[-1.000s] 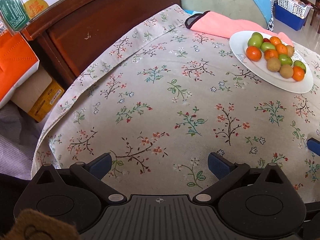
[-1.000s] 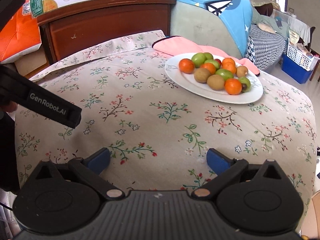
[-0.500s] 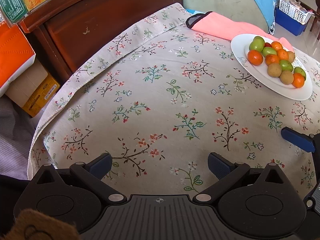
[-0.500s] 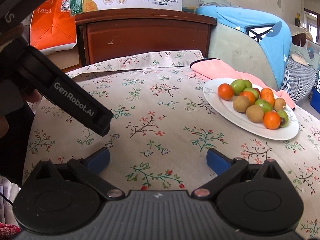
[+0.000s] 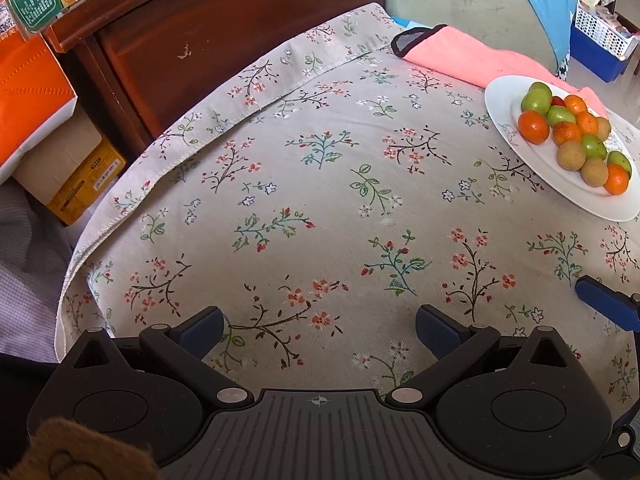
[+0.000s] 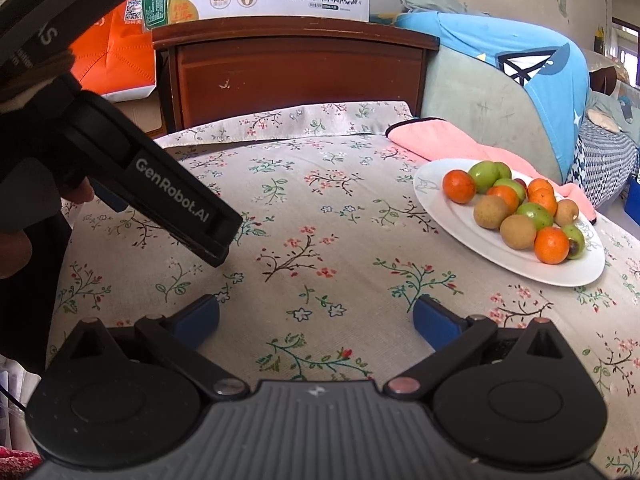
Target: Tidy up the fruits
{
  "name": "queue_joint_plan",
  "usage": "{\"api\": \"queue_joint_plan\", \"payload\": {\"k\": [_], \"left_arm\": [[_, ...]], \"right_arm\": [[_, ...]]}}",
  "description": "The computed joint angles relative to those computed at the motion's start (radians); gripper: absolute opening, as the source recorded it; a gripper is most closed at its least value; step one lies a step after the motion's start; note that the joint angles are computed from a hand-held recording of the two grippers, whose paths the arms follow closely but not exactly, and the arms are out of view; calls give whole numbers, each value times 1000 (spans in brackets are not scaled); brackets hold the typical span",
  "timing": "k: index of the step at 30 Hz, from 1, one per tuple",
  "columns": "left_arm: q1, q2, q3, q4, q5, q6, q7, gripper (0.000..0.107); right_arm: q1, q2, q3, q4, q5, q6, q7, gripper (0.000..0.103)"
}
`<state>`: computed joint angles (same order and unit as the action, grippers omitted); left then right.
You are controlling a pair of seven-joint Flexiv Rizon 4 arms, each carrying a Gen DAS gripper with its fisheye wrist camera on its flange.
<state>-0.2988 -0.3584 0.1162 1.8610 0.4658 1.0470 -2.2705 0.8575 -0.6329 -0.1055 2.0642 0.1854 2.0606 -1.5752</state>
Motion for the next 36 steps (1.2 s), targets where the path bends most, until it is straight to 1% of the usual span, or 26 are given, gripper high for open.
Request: {"api": "queue_joint_plan", "payload": {"k": [5, 9, 18, 36], "left_arm": [[-21, -12, 24, -27, 49, -25, -62, 103], [-15, -19, 29, -37, 64, -35, -104, 103], [-5, -38, 42, -38, 68, 9, -179, 103], [-19, -65, 73, -50, 86, 65, -231, 103]], "right_arm": [[0, 0, 0, 0, 0, 0, -1, 102], [-2, 0, 1, 0, 0, 0, -1, 102], [-2, 2, 2, 1, 0, -1, -2, 102], [-3, 3, 3, 4, 0, 1, -3, 102]]}}
